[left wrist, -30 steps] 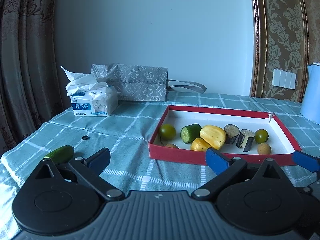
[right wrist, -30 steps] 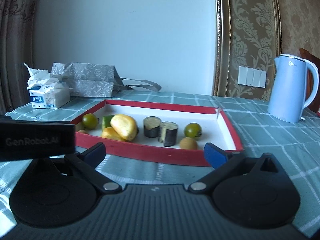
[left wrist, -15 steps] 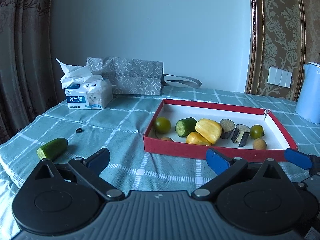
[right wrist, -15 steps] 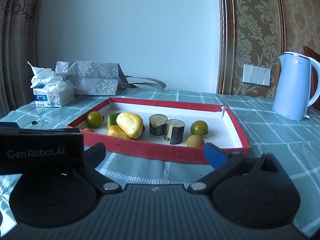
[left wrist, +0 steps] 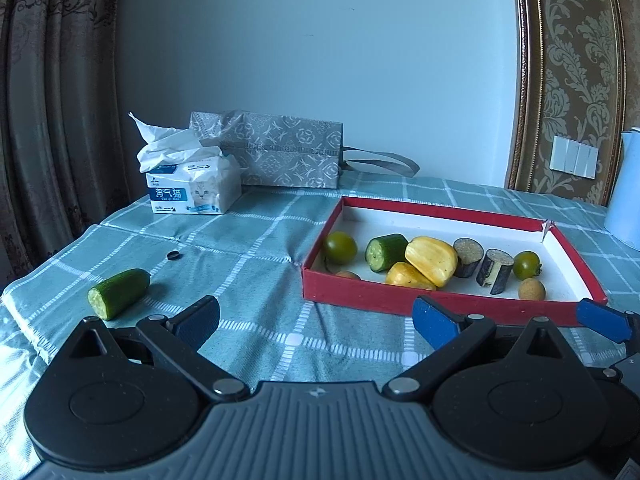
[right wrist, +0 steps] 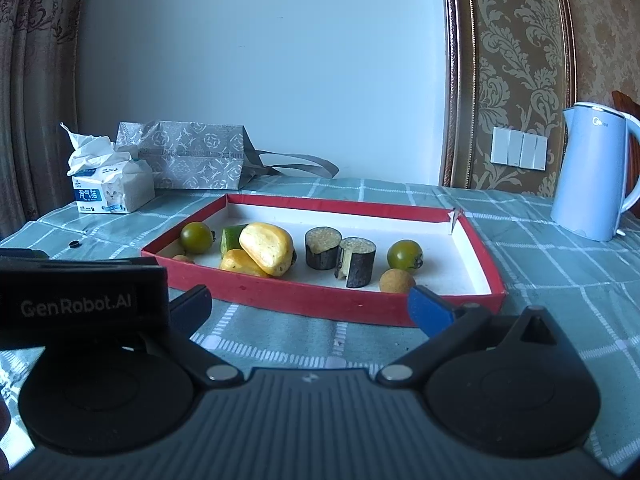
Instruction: Organize fruits
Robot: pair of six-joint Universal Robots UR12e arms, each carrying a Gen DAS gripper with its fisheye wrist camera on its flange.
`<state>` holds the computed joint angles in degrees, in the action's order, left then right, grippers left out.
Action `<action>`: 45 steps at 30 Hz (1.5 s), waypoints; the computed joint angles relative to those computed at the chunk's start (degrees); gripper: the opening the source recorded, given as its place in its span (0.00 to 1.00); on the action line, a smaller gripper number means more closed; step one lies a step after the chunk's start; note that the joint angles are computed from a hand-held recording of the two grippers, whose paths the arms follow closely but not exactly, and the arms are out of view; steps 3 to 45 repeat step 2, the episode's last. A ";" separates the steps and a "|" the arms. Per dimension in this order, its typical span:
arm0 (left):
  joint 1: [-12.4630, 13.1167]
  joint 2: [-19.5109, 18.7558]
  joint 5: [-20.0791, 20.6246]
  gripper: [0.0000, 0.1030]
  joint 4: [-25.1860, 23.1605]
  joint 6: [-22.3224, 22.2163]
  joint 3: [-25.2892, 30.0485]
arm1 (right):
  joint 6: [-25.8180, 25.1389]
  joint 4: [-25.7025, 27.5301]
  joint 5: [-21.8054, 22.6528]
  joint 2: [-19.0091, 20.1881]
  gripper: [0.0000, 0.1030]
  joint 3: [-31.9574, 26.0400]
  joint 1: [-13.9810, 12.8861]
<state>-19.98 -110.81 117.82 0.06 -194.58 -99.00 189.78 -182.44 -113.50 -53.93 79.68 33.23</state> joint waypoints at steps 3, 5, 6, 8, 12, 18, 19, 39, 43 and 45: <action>-0.13 -0.18 0.60 1.00 0.72 0.53 -0.03 | -0.03 0.24 0.46 -0.05 1.00 0.00 -0.06; -0.13 -0.18 0.60 1.00 0.72 0.53 -0.03 | -0.03 0.24 0.46 -0.05 1.00 0.00 -0.06; -0.13 -0.18 0.60 1.00 0.72 0.53 -0.03 | -0.03 0.24 0.46 -0.05 1.00 0.00 -0.06; -0.13 -0.18 0.60 1.00 0.72 0.53 -0.03 | -0.03 0.24 0.46 -0.05 1.00 0.00 -0.06; -0.13 -0.18 0.60 1.00 0.72 0.53 -0.03 | -0.03 0.24 0.46 -0.05 1.00 0.00 -0.06; -0.13 -0.18 0.60 1.00 0.72 0.53 -0.03 | -0.03 0.24 0.46 -0.05 1.00 0.00 -0.06; -0.13 -0.18 0.60 1.00 0.72 0.53 -0.03 | -0.03 0.24 0.46 -0.05 1.00 0.00 -0.06; -0.13 -0.18 0.60 1.00 0.72 0.53 -0.03 | -0.03 0.24 0.46 -0.05 1.00 0.00 -0.06; -0.13 -0.18 0.60 1.00 0.72 0.53 -0.03 | -0.03 0.24 0.46 -0.05 1.00 0.00 -0.06; -0.13 -0.18 0.60 1.00 0.72 0.53 -0.03 | -0.03 0.24 0.46 -0.05 1.00 0.00 -0.06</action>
